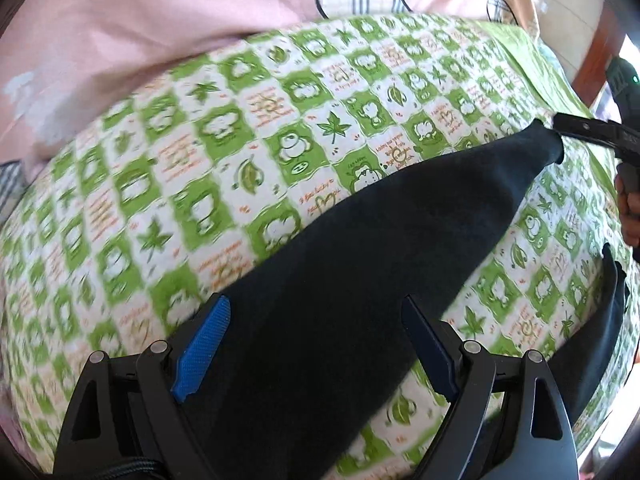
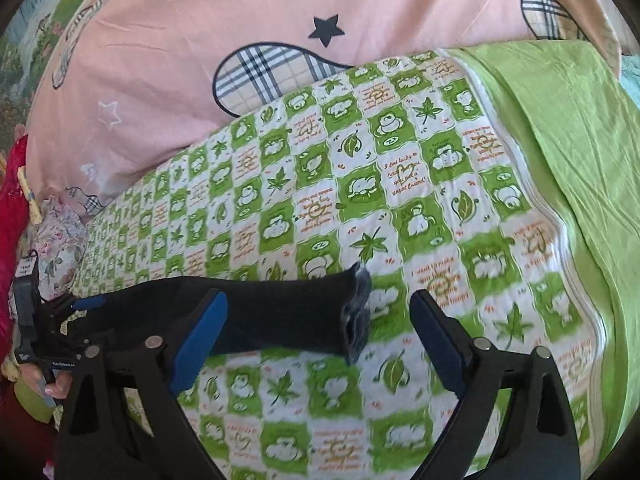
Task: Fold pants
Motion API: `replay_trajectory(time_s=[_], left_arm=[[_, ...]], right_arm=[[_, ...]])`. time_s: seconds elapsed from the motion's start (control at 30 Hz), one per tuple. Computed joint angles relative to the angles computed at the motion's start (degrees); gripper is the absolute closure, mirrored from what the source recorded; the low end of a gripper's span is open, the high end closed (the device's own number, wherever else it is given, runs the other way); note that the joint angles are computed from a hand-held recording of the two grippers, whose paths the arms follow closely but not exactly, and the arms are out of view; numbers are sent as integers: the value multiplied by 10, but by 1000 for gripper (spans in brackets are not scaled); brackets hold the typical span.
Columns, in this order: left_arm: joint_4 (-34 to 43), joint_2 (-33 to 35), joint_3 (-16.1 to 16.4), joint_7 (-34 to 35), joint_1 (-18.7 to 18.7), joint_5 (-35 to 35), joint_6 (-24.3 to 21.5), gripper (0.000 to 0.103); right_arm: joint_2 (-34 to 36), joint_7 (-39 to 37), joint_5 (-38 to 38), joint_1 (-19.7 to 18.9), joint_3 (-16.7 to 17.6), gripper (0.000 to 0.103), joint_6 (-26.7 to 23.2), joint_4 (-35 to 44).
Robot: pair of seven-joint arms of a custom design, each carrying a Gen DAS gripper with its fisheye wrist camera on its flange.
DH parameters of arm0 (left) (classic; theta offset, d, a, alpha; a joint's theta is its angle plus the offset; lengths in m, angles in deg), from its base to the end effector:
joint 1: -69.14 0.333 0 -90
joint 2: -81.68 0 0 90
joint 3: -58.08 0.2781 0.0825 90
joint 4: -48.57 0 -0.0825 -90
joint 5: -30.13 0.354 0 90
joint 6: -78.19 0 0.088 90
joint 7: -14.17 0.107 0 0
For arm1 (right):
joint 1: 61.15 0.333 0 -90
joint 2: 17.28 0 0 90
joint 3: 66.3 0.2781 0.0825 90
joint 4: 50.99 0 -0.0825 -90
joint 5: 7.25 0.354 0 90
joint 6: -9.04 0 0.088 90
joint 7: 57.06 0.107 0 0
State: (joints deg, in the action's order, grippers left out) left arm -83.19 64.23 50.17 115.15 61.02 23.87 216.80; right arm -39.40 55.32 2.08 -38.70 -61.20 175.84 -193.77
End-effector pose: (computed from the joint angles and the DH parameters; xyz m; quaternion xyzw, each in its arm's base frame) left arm 0.4570 -0.1354 0.4898 -0.5371 0.8168 -0.1701 0.1245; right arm 0.4078 0.2045 0.5004 -0.6357 0.6648 -0.1044 0.3782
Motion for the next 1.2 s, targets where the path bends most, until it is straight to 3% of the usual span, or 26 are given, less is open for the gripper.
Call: replay_trajectory(time_s=[0.07, 0.17, 0.23, 0.3, 0.33, 0.37, 0.4, 0.43, 0.7, 0.97, 1.2], left_arm=[[28, 32, 0, 9, 2, 6, -5, 15], [68, 74, 3, 31, 2, -3, -23, 17], [93, 101, 1, 37, 6, 0, -41, 25], [110, 119, -2, 48, 9, -1, -62, 41], [113, 122, -2, 62, 9, -9, -66, 46], [114, 126, -3, 71, 9, -16, -62, 61], [113, 124, -3, 82, 9, -29, -63, 87], [113, 123, -4, 87, 9, -38, -65, 94], [-38, -41, 0, 134, -31, -100, 17, 99], [-163, -219, 14, 101, -94, -145, -10, 99], [-246, -339, 10, 51, -130, -144, -42, 99]], right_arm=[[26, -33, 19, 20, -23, 29, -15, 23], [53, -82, 52, 36, -37, 57, -34, 46], [57, -83, 39, 20, -21, 73, -36, 49], [56, -90, 41, 17, -17, 91, -30, 46], [52, -96, 45, 19, -16, 92, -24, 42], [49, -103, 49, 21, -17, 93, -22, 39], [50, -108, 50, 21, -17, 94, -24, 41], [47, -109, 47, 19, -14, 94, -21, 38], [-20, -128, 71, 41, -25, 95, 23, -27], [-153, -127, 81, 86, -39, 95, 72, -162], [-272, -69, 44, 80, -9, 97, 57, -254]])
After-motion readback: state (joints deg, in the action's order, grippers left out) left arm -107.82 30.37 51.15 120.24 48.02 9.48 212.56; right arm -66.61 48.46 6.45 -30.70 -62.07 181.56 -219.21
